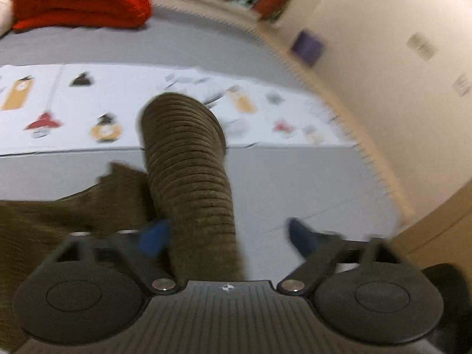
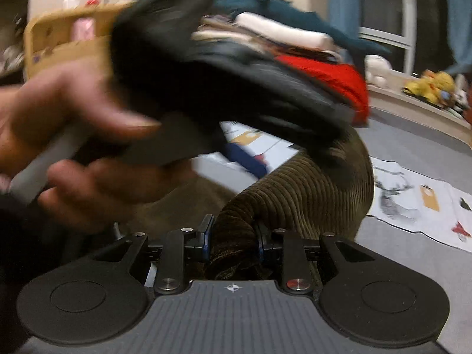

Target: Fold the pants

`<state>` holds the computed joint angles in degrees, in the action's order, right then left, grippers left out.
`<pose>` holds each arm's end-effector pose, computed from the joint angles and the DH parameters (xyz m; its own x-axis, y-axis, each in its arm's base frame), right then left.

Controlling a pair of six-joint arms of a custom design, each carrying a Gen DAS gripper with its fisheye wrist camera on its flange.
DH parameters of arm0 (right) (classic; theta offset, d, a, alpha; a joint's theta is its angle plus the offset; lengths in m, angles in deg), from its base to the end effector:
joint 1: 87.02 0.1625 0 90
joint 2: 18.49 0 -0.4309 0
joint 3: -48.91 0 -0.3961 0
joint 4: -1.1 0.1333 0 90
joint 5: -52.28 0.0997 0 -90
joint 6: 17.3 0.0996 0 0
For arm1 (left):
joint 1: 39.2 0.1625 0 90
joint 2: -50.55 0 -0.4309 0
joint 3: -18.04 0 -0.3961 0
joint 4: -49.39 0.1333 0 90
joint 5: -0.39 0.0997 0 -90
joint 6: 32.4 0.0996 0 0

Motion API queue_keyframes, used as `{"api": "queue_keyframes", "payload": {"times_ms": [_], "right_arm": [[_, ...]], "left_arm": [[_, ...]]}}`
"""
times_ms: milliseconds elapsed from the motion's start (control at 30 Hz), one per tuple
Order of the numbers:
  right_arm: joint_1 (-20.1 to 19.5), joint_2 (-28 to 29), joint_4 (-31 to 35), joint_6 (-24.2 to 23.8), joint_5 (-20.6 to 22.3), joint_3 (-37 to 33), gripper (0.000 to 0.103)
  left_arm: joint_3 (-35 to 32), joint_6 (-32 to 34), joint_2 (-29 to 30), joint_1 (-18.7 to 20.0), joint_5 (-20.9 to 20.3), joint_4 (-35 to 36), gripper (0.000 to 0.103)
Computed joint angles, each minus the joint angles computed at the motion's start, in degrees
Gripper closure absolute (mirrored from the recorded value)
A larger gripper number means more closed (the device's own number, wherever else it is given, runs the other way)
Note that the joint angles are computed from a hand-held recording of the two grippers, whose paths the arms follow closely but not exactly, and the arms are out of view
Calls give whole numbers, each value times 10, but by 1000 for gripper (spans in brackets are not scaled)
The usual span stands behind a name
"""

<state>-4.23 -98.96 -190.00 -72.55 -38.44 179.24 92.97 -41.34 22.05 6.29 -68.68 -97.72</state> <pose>0.0724 -0.4797 0.3000 -0.6293 -0.4333 0.6452 -0.7693 0.4651 -0.4380 -0.4172 -0.6653 0.0082 -0.8109 0.4913 -0.3180 0.5698 0.7867 -0.2376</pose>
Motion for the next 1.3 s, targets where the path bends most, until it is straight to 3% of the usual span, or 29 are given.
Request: {"api": "queue_keyframes", "payload": {"times_ms": [33,133,267,333,467,567,633,800,900,967,1067,1200,1300], "right_arm": [[4,5,0,-11,-6,1,74],[15,20,-13,-8,-29,-4,71],[28,20,30,40,-40,-26,60],[36,16,58,58,-33,-36,46],[33,4,100,125,18,-58,43],[24,9,96,199,53,-77,38],[22,23,78,253,46,-90,37],[16,62,77,355,-2,-121,37],[20,94,130,395,-38,-157,37],[21,112,170,421,-53,-174,33],[22,137,215,450,-68,-196,26],[22,164,247,476,-78,-214,24],[20,178,288,488,-68,-233,24]], "left_arm": [[-15,-16,7,0,32,41,67],[-27,-62,7,16,40,87,80],[-17,-80,-12,35,32,88,84],[-13,-74,-22,39,44,81,84],[3,-57,-54,47,76,60,84],[14,-28,-79,55,120,46,85],[27,-22,-102,64,154,43,84],[51,-75,-158,102,217,70,84],[65,-114,-179,123,241,86,74],[81,-132,-191,139,219,63,44],[98,-154,-200,160,164,23,18],[83,-179,-178,176,139,47,18],[68,-181,-160,186,122,61,11]]}}
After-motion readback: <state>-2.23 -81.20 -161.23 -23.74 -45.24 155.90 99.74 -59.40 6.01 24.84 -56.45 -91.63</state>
